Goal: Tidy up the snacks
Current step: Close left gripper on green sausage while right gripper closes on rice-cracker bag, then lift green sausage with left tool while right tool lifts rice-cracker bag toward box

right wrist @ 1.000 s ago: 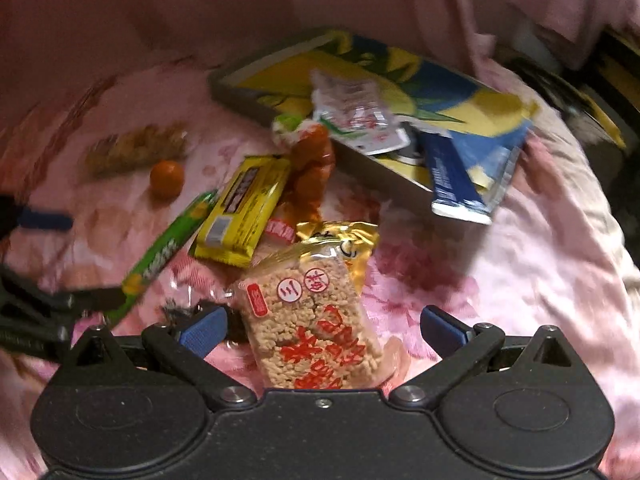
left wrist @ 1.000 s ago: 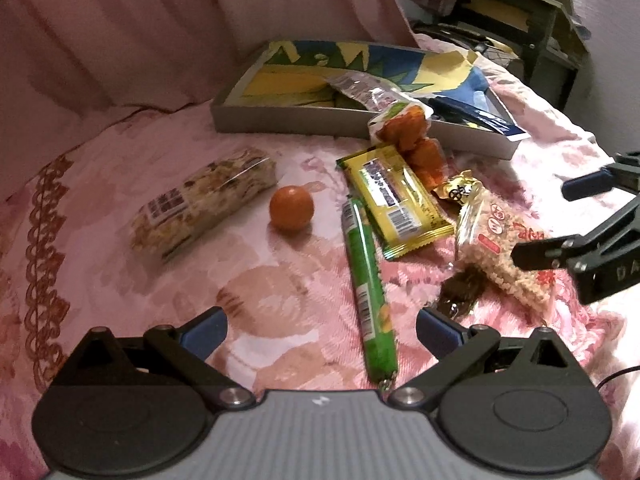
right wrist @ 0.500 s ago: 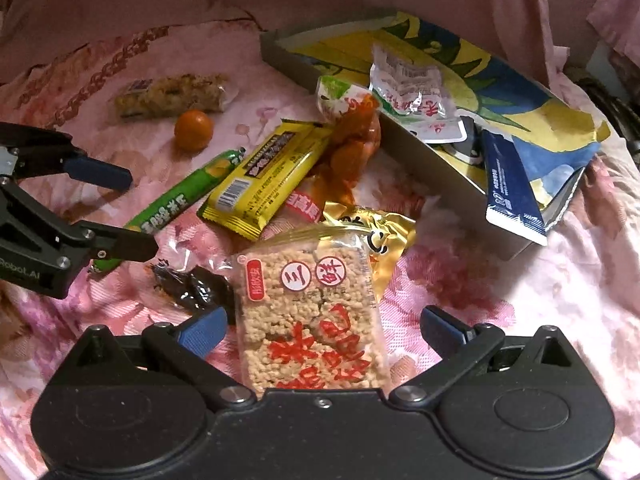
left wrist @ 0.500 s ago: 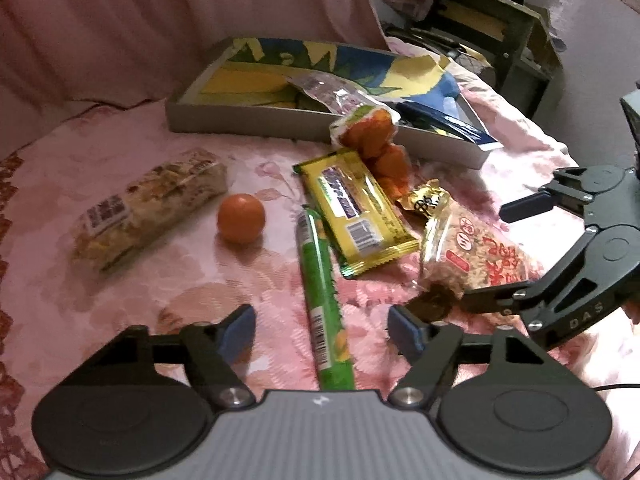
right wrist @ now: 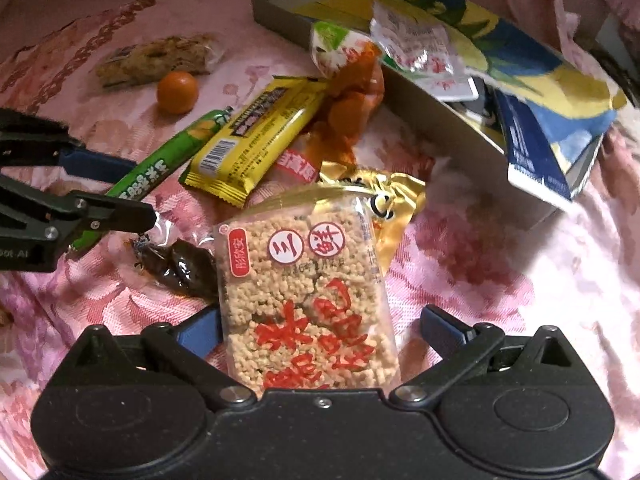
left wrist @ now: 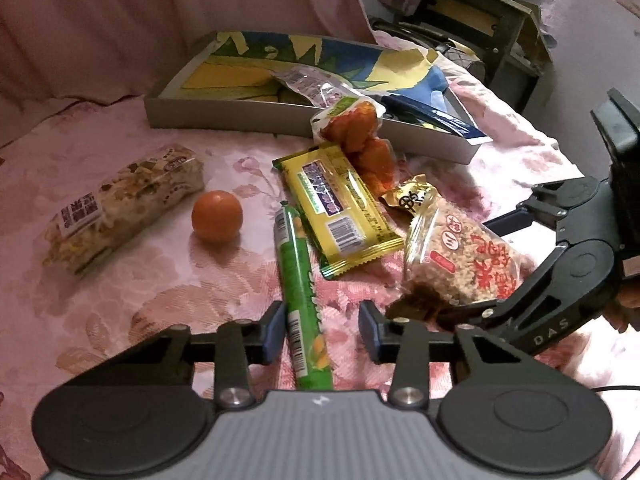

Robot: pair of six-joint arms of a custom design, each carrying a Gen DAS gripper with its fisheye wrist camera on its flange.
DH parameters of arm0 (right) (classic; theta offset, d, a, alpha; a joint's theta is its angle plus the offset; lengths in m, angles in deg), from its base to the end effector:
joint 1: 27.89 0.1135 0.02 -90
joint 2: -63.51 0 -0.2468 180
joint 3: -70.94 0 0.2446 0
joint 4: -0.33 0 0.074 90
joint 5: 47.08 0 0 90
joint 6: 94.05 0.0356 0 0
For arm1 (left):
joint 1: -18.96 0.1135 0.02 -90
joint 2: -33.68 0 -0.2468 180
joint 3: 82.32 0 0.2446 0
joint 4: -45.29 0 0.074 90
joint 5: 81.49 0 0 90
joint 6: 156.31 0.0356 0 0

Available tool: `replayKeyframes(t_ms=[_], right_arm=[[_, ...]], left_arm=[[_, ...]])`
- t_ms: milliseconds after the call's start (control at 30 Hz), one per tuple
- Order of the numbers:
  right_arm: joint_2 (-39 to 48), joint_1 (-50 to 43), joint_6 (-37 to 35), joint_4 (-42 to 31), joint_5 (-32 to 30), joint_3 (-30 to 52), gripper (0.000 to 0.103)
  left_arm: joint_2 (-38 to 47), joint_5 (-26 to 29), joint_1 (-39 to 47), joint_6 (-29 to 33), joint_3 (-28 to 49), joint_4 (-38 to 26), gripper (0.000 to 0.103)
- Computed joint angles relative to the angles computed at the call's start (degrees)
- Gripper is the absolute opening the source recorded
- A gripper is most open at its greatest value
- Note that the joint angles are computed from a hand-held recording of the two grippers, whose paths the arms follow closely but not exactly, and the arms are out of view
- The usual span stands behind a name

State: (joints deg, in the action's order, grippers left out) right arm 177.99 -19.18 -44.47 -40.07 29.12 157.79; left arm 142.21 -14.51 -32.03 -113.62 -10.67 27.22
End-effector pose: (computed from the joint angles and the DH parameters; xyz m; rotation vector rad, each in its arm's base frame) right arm 0.3739 0.0659 0.1240 -1.1818 2.4326 0.1714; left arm 0.2345 -0.2674 0.1133 -0.0783 2.4395 -0.2574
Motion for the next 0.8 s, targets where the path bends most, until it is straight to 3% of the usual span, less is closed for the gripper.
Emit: replayKeyframes(t_ms=[167,400,600,700,767,800], right_arm=[[0.27,0.4,1.07,-1.43,-0.68,0.78,0.099],[-2.34,0.6,2.06,-0.45,-2.57,-1.69,0.079],[-4.65,1.1,2.52,1.36,-2.31,-4.39,0.076],[-6.66,1.07,2.46,2.62,-2.78,-6.33,0.075],[-8.19,1.13,2.3,3.63,-2.81,-7.77,0.075],[-9.08,1.19,2.27,4.25,-2.73,-8.64,0.075]], left_arm=[[-0.47,0.05,0.19,-1.06,-0.45,-0.15,0.033],[-1.99,1.08,0.26,-5.21,-1.89,-0.09,0.026],[-3.71,1.08,-0.4,-9.23,-2.89,-1.2,0.02],[-5.19,-0.09,-1.37,-11.01,-4.01,-1.28,0.012],[-5.79,-1.29,-2.22,-11.83,-3.57,-3.39,0.0],[-5.68,-1.53,-2.53,-11.83,-2.89,-4.85,0.0]])
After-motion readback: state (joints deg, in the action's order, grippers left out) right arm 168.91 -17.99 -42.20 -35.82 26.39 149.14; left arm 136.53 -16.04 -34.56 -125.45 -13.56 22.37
